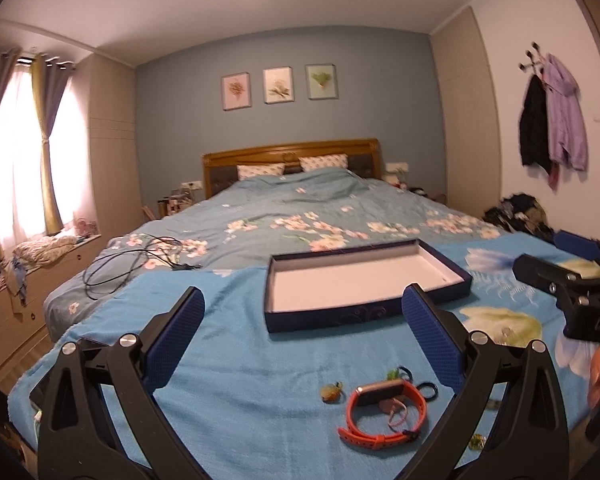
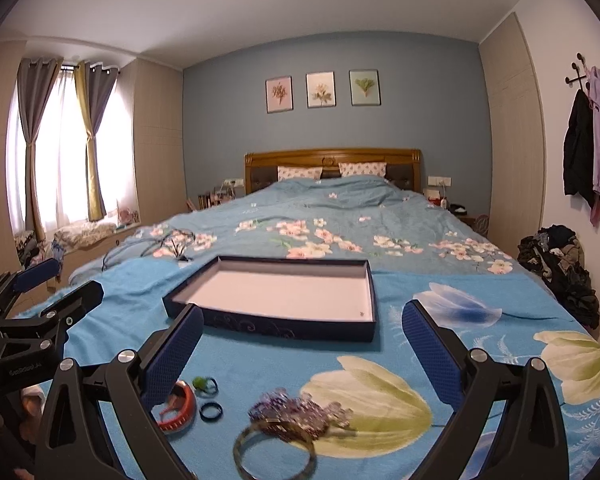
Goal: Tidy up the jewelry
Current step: 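Grasp the orange watch band with the left tool while the right tool grasps the tortoiseshell bangle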
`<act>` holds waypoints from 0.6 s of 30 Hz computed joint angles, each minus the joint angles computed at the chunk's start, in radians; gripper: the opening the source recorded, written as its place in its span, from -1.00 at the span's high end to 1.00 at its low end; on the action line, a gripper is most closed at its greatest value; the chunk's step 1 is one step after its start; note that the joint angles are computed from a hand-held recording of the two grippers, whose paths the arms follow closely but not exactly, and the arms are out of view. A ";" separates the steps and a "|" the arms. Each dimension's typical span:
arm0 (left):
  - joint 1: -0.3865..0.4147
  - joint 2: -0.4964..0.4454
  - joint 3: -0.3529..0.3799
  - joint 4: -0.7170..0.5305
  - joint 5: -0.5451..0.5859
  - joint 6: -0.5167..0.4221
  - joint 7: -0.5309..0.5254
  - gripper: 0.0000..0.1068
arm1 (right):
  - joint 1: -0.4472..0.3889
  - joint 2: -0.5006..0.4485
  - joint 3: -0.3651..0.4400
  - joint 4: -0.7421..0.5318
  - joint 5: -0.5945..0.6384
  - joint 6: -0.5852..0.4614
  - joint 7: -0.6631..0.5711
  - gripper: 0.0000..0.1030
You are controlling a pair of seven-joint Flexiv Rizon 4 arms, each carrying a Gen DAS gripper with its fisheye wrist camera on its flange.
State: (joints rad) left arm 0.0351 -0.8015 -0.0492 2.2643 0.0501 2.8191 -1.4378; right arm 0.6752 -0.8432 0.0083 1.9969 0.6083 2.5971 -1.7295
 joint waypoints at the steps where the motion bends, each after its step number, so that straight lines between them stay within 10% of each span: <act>1: 0.013 0.004 -0.003 -0.004 0.033 -0.031 0.001 -0.82 | -0.003 0.005 -0.002 0.007 0.002 -0.019 -0.004 -0.87; 6: 0.051 0.013 -0.017 -0.025 0.124 -0.158 0.014 -0.82 | -0.055 0.032 0.015 0.078 -0.094 -0.106 0.051 -0.82; 18: 0.251 0.002 -0.177 -0.128 0.364 -0.578 0.023 -0.40 | -0.182 0.082 0.061 0.224 -0.434 -0.320 0.255 0.11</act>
